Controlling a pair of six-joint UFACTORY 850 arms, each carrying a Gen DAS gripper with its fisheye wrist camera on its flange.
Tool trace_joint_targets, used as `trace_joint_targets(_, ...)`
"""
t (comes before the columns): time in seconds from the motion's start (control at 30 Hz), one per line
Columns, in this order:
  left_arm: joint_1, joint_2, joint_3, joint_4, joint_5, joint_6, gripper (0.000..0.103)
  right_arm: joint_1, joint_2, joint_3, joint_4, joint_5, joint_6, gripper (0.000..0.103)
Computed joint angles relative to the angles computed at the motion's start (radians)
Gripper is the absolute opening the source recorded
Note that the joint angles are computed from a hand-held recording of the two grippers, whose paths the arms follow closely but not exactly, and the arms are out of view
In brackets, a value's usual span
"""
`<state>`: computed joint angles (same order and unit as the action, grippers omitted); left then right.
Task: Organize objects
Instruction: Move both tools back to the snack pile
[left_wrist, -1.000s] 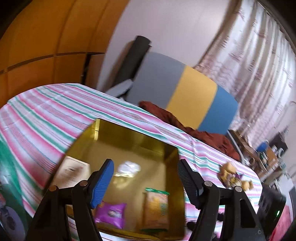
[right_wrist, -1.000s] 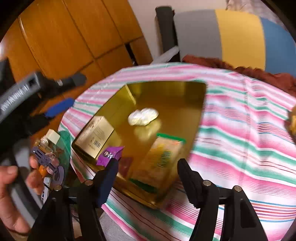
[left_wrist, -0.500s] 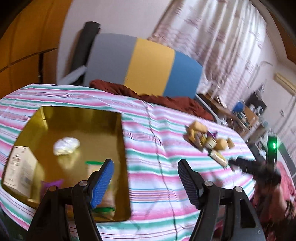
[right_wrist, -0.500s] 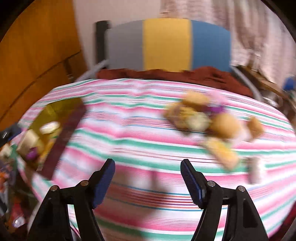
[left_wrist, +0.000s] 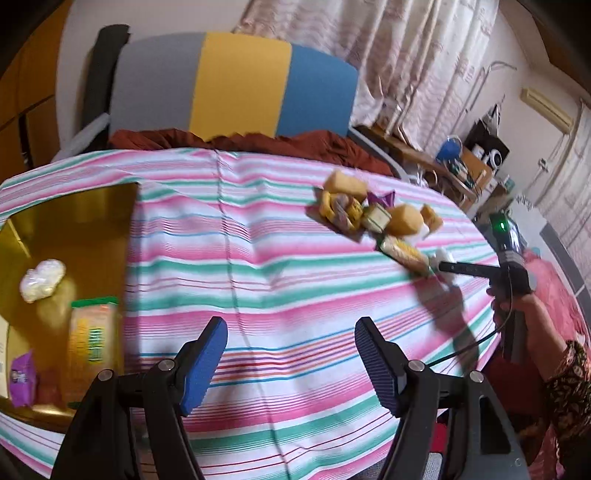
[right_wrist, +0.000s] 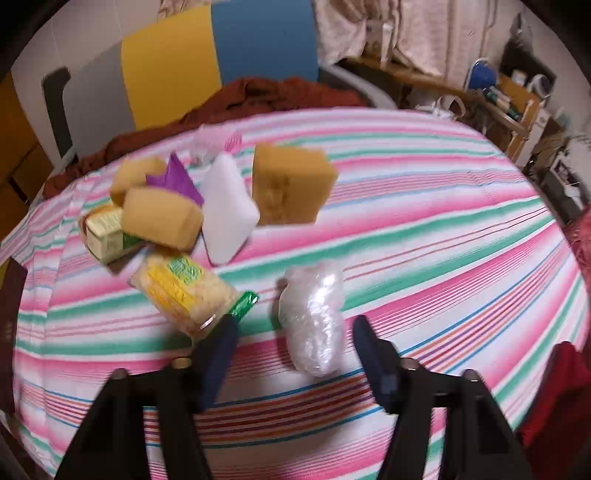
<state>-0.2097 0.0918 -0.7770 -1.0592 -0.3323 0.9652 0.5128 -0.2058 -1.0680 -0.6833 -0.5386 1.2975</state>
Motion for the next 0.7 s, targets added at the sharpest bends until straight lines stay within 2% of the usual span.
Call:
trace_joint_targets(0.03,-0.011,-0.009,-0.004,0.013,0.004,-0.014,0.073,-0.002,-0.011,-0.008,0.02,0.001,-0.031,0.046)
trace_joint_targets(0.07,-0.021,-0.018,-0.008,0.028,0.006,-0.028,0.073,-0.002,-0.021,-0.016,0.027,-0.004,-0.051,0.032)
trace_joint_targets(0.1,-0.032,-0.027,-0.012,0.047,0.008,-0.047,0.073,-0.002,-0.031,-0.026,0.025,-0.012,-0.066,0.029)
trace_joint_targets(0.4,-0.098,-0.088,-0.053,0.121,0.013,-0.126,0.073,0.005,-0.083,-0.073,-0.043,-0.013,-0.095,0.027)
trace_joint_targets(0.5,-0.112,-0.106,-0.066,0.15,0.02,-0.161,0.073,0.009,-0.074,-0.064,0.053,0.072,-0.228,0.026)
trace_joint_targets(0.53,-0.117,-0.114,-0.073,0.174,0.022,-0.189,0.073,0.012,-0.067,-0.059,0.148,0.126,-0.326,0.026)
trace_joint_targets(0.6,-0.126,-0.136,-0.093,0.205,0.024,-0.232,0.073,0.023,-0.063,-0.057,0.289,0.179,-0.477,0.026)
trace_joint_targets(0.63,-0.132,-0.148,-0.106,0.221,0.025,-0.253,0.073,0.037,-0.064,-0.064,0.31,0.183,-0.514,0.026)
trace_joint_targets(0.7,-0.145,-0.168,-0.126,0.256,0.036,-0.29,0.073,0.054,-0.065,-0.074,0.239,0.164,-0.468,0.026)
